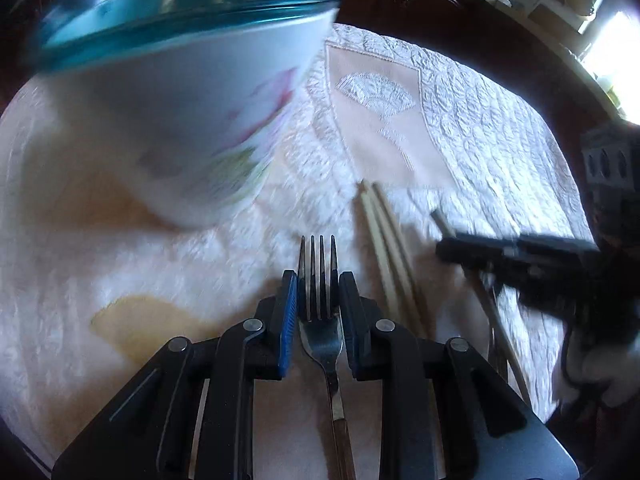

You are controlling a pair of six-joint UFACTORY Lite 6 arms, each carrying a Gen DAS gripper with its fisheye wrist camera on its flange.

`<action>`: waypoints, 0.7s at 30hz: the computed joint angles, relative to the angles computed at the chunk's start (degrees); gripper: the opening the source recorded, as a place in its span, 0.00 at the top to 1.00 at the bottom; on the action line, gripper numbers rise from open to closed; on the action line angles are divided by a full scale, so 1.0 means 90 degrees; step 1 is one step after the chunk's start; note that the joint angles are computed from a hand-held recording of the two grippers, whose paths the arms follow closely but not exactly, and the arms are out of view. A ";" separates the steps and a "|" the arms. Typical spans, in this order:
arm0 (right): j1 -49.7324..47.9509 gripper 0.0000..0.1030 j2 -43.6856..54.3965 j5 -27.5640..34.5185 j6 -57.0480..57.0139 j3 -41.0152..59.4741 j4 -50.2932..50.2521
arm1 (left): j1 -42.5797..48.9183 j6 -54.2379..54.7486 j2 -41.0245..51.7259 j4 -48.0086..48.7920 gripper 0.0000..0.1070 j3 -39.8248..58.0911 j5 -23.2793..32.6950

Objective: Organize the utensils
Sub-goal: 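Grasp the fork with the left gripper while the right gripper grasps a chopstick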

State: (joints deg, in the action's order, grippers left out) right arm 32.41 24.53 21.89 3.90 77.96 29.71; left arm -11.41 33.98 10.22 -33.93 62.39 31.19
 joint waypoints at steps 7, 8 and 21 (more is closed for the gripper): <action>0.0046 0.89 0.0327 0.0402 0.0807 0.0484 -0.0905 | 0.0928 0.0834 -0.0690 -0.0390 0.82 -0.0739 0.0672; 0.0041 0.86 0.0352 0.0468 0.0870 0.0554 -0.1013 | 0.1002 0.0970 -0.0644 -0.0478 0.81 -0.0707 0.0748; -0.0133 0.77 0.0826 0.0799 0.0284 0.1198 -0.0582 | 0.1596 0.2123 0.0036 -0.0867 0.81 -0.0072 0.1391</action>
